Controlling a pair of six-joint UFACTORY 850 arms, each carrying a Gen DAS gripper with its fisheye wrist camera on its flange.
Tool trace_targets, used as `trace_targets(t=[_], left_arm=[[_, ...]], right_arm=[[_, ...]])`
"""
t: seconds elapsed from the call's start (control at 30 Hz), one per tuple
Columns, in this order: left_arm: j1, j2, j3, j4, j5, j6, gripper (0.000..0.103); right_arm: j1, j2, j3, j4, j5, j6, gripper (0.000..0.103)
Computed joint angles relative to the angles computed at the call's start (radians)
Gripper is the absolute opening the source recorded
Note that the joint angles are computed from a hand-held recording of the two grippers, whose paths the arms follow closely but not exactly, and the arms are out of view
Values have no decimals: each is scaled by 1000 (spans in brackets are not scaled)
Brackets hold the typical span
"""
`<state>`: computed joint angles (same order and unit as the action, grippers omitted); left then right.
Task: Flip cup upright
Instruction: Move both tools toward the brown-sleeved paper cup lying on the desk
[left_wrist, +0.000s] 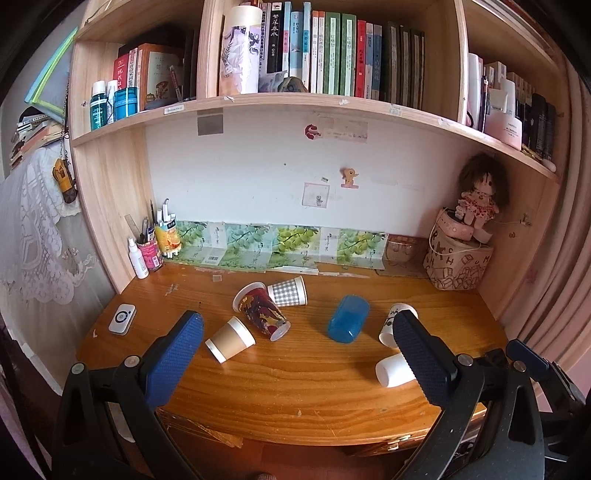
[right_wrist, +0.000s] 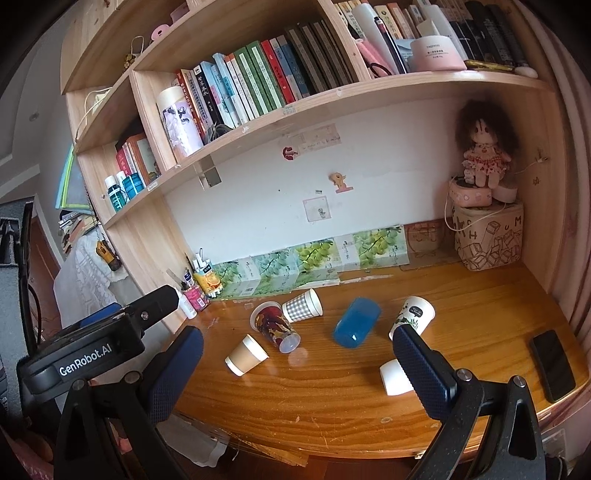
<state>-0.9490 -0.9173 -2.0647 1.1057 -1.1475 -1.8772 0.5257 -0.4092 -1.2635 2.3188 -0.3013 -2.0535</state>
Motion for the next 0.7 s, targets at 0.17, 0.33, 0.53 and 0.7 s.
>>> trace_targets(t=[0.17, 0.33, 0.53, 0.7], left_arm=[[-5, -46, -75, -71, -12, 59, 102], [-11, -79, -125, -129, -37, 93, 102], [-15, -60, -92, -143, -40, 53, 102], [-12, -48, -68, -151, -33, 32, 102]], right_arm=[[-22, 4, 15, -163, -24, 161, 103], [-35, 3, 20, -332, -32, 327, 103], [-37, -6, 12, -487, -54, 459, 103], [-33, -14, -2, -531, -46, 493, 103]])
